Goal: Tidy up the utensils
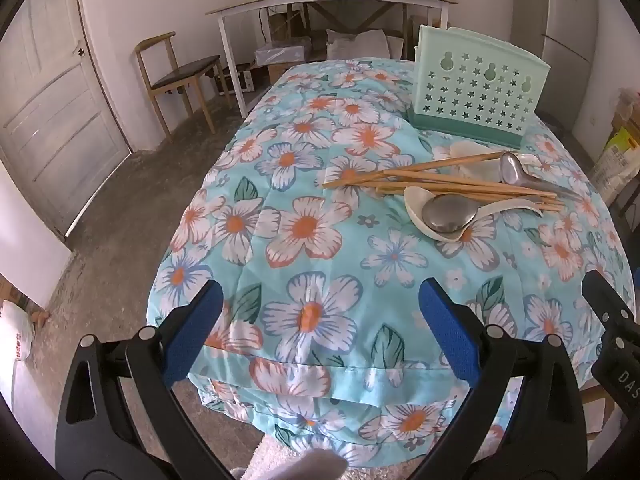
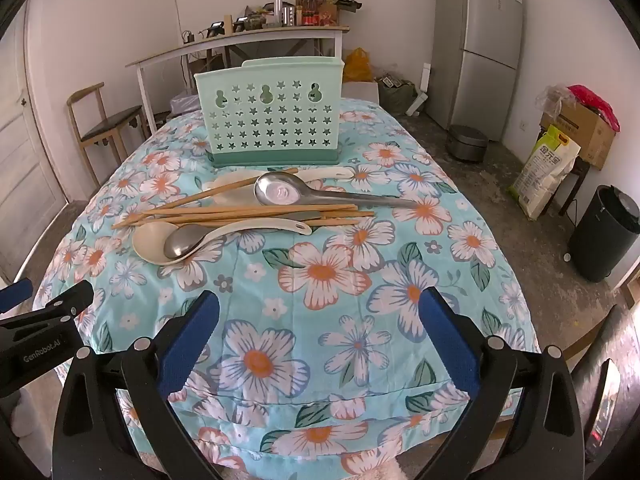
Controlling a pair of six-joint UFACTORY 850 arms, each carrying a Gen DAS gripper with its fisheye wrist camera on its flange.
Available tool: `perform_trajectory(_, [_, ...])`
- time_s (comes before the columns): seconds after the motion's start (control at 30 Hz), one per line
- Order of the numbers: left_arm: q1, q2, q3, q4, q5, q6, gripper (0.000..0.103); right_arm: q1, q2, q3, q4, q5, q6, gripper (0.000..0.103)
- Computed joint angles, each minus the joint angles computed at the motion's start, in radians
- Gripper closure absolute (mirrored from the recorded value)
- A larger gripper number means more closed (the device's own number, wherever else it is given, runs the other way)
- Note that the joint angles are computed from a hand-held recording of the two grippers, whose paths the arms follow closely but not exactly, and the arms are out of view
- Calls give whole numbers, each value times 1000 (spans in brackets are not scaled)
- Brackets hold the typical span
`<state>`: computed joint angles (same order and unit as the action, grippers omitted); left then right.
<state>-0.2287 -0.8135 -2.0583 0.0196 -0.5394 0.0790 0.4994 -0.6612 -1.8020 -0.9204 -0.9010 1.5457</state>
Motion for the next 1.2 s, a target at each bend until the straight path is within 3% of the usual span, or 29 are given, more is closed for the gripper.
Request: perform_trajectory(1.2, [-6, 14, 27, -17, 11, 27, 8, 1, 2, 7, -5, 6, 11, 6])
